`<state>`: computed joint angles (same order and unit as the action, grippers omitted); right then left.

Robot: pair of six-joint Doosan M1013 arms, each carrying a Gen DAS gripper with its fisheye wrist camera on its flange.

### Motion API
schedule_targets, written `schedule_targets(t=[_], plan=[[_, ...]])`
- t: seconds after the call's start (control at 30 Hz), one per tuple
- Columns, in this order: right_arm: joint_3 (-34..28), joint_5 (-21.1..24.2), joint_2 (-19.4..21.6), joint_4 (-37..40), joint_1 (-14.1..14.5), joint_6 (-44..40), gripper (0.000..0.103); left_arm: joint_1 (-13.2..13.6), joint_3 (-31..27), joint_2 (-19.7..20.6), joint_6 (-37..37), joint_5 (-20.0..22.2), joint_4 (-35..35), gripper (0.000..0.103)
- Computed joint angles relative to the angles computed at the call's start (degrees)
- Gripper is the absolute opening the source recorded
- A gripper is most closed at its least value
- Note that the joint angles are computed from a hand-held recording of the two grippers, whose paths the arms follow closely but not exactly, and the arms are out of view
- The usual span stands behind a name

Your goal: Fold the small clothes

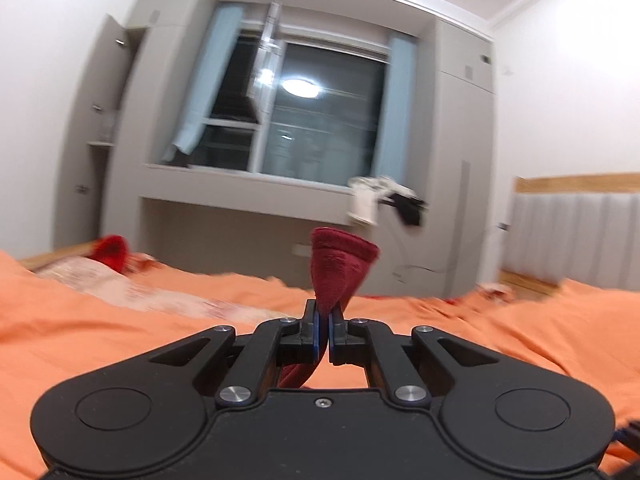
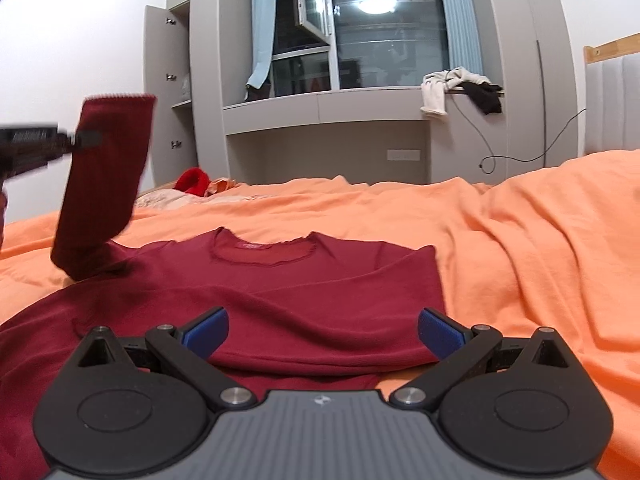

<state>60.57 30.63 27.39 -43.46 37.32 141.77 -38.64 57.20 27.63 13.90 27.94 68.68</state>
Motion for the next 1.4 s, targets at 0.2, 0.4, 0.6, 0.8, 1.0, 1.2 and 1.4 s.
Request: schedule_targets(t=[0.2, 0.4, 0.6, 0.8, 1.0, 1.2, 1.4], plan=[[0.04, 0.28, 0.01, -0.28, -0.05, 0.9, 0.103, -1.81, 4.69, -0.06, 14.71, -5.06, -11.31, 0.004], [-0.56, 0.91, 0.55, 0.61, 0.19, -1.27, 0.103, -1.42, 8.06, -0.42, 27.52, -6.9, -25.09, 0.006], [-1.55, 2.34, 1.28, 0.16, 0.24, -1.03, 0.103, -0.84, 9.85, -1.25, 42.73, -7.96, -42.57, 0.018], [-2.39, 2.62, 1.88, 1.0, 0.37, -1.76, 0.103, 0.35, 11.31, -2.53, 51.41, -9.07, -54.47, 0.072], [-3.6, 2.29, 2.78, 5.51, 0.67, -8.23, 0.103, 1.13, 13.71, -4.96, 36.25, -11.26, -40.77, 0.088], [-3.89, 1.54, 3.1, 9.85, 1.08, -16.54, 0.103, 1.85, 10.84, -4.13, 3.89, 5.04, -13.95, 0.088], [-5.62, 0.57, 3.79, 18.82, 0.44, -24.14, 0.103, 5.2, 9.38, -3.36, -7.19, 13.06, -16.4, 0.084]])
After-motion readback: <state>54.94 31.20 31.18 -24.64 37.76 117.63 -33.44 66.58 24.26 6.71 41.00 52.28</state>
